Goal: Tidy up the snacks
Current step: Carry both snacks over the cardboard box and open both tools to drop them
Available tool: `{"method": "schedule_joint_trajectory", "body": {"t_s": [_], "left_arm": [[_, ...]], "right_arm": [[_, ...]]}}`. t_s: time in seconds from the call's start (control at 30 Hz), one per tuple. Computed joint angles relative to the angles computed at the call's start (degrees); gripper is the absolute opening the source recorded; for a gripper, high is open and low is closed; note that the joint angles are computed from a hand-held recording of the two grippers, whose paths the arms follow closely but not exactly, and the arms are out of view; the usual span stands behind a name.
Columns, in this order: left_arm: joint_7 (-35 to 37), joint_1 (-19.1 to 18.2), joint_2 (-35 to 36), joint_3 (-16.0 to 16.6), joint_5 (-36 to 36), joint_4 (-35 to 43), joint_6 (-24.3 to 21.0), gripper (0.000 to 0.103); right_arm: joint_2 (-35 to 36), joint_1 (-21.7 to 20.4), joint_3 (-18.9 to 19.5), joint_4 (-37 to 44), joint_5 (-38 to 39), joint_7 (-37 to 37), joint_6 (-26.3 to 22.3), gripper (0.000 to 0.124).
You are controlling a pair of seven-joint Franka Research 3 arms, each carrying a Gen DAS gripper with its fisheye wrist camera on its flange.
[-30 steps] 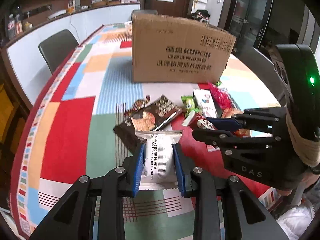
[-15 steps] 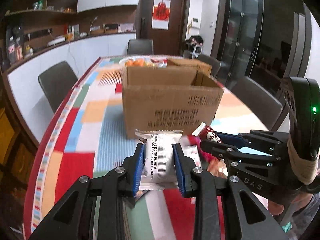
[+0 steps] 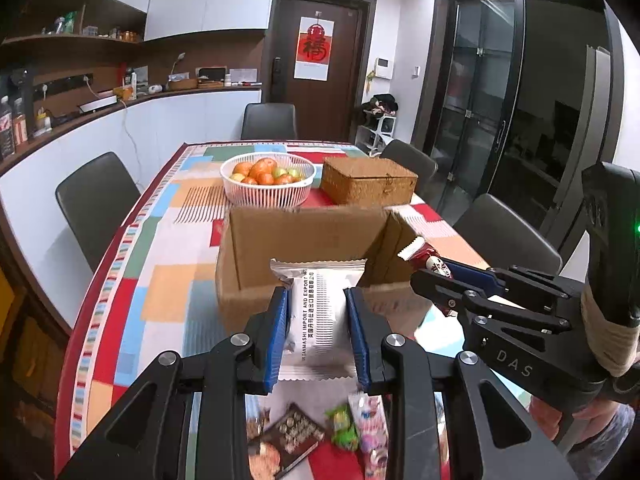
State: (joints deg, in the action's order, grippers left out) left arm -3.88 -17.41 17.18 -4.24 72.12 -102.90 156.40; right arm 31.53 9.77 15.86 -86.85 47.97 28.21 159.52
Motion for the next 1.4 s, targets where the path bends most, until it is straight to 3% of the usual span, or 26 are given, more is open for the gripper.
{"method": "schedule_joint_trajectory", "body": {"t_s": [0.47, 0.7, 0.83, 0.87, 0.93, 1.17, 1.4], "left_arm": [[21.96, 2.65, 10.38, 1.33, -20.51, 13.84, 2.05, 0.03], [31.18, 2.48, 15.19, 2.36, -30.36, 19.38, 0.6, 0.03], [31.91, 1.1, 15.36, 3.95, -31.2, 19.76, -0.21, 0.044], [30.91, 0.13, 14.7, 4.91, -30.06, 18.93, -0.16, 0.048], [29.17, -1.34, 13.69, 6.26, -27.49, 17.77, -0.58, 0.051], [19.22, -4.36, 7.39, 7.4, -15.89, 10.55, -0.75, 0.055], [10.25, -4.76, 1.86, 4.31, -5.21, 4.1, -2.88, 0.058]], "right_arm": [[16.88, 4.85, -5.28, 27.81, -16.24, 18.93, -10.15, 0.023], [24.74, 6.41, -6.9, 40.33, -22.69, 26.52, -15.4, 0.023], [29.08, 6.98, -7.55, 47.8, -25.65, 29.91, -18.62, 0.028], [28.76, 7.04, -7.7, 47.35, -26.04, 30.34, -18.61, 0.04], [25.93, 6.44, -7.08, 42.09, -25.52, 30.07, -15.18, 0.048], [14.62, 3.12, -3.41, 22.52, -21.23, 22.27, -5.53, 0.048], [4.49, -1.08, 0.85, 6.54, -13.75, 11.74, 1.06, 0.049]]}}
